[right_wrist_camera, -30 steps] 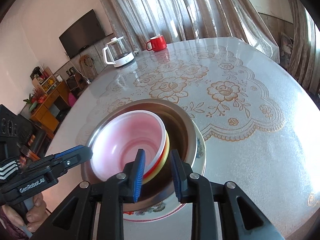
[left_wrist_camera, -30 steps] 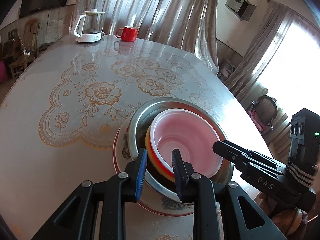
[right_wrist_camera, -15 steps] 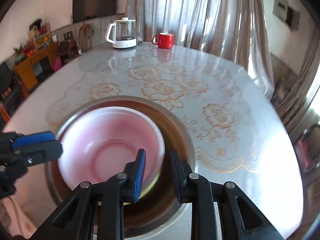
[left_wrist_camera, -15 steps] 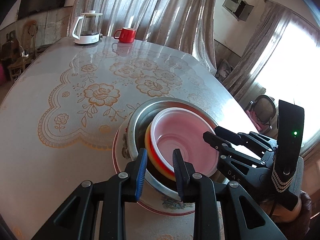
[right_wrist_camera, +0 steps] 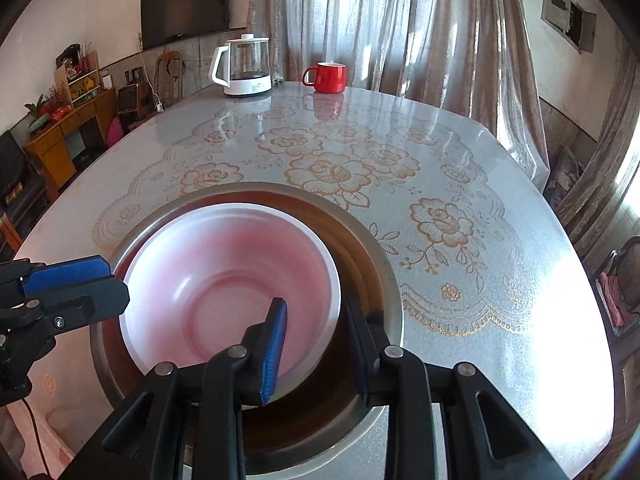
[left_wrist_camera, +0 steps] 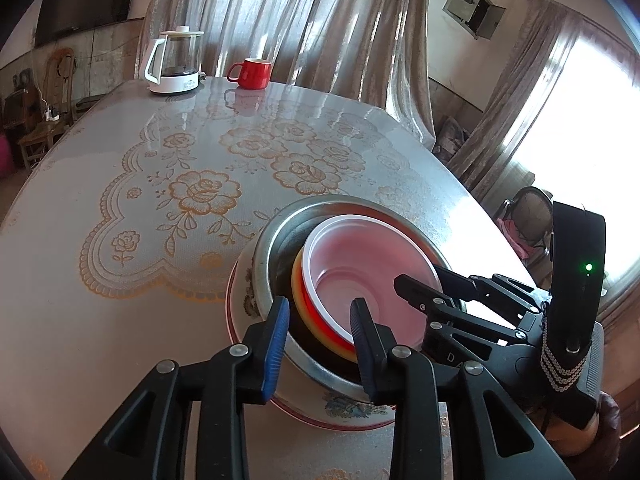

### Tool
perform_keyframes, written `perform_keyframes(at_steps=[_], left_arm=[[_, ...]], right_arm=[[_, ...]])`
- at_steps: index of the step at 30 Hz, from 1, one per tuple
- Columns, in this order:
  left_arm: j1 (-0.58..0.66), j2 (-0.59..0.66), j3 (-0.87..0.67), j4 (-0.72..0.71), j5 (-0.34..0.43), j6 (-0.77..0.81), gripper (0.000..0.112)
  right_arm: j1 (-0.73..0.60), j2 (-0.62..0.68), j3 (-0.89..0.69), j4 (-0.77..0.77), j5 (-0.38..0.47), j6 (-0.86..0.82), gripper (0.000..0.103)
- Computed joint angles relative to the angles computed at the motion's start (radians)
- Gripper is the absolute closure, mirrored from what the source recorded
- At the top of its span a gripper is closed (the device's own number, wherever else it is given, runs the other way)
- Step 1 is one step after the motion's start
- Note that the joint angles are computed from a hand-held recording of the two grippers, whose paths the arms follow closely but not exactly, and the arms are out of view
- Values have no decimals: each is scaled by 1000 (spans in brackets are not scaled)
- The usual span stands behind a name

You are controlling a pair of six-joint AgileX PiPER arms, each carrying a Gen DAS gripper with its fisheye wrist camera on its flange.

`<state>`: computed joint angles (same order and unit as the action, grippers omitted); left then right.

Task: Organize plates and bowls
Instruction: 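Lower the red plastic bowl into the yellow bowl and open the right gripper, then withdraw the right gripper from the red plastic bowl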

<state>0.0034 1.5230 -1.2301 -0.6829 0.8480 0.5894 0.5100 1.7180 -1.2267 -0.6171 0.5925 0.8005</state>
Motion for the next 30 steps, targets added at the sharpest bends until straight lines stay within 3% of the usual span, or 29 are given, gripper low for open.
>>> perform_keyframes(at_steps=[10,21,26,30], left_arm=[[3,-10,12,6,-10,-4,80],[45,-9,12,1,-2,-6,79],[47,1,23,20,-10,-7,79],[44,15,24,23,-8,-10,81]], right_arm=[[-13,-50,57,23,-58,78,70],[-79,-206,213,-10,-192,242,70],[-128,-256,279,63,-232,214,70],[-152,-254,307,209,-265,64,70]])
